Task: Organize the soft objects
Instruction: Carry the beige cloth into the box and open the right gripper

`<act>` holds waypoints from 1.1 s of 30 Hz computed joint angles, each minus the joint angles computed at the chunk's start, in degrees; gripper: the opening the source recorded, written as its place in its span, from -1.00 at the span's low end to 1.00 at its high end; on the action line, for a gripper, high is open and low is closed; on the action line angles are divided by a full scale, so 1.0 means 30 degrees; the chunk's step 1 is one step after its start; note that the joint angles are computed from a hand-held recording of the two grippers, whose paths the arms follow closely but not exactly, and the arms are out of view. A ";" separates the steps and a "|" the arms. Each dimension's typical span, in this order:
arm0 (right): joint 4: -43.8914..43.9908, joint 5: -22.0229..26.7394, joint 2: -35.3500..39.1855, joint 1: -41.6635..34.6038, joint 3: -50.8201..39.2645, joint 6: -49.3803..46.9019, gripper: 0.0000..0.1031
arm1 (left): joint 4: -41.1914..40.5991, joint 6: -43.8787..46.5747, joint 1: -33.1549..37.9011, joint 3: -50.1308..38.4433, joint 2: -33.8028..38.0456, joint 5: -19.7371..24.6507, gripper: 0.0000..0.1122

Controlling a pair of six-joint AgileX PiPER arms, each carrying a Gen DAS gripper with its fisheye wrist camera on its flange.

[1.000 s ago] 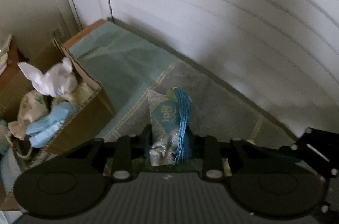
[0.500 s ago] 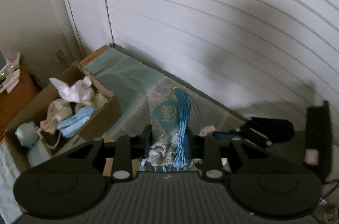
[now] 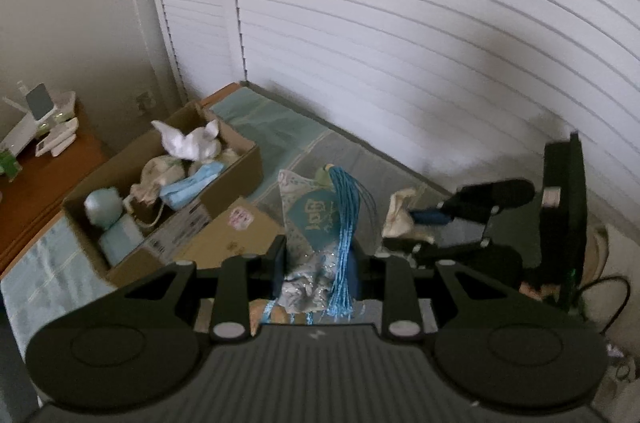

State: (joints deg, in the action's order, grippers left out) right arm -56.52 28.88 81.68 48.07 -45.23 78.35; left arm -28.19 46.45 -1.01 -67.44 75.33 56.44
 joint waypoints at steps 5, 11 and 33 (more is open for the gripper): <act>0.1240 0.1563 -0.0343 0.0890 -0.1183 -0.2037 -0.27 | -0.1025 0.1921 0.2442 0.0874 -0.1273 0.1065 -0.50; 0.1935 0.2811 -0.0097 0.1432 -0.3365 -0.4551 -0.27 | -0.2576 0.4432 0.6004 0.1661 -0.1923 0.2312 -0.50; 1.6613 0.3013 1.2497 -0.2425 -2.2652 -2.4434 -0.18 | -0.3702 0.4545 0.9190 -0.1021 0.1906 0.1424 -0.50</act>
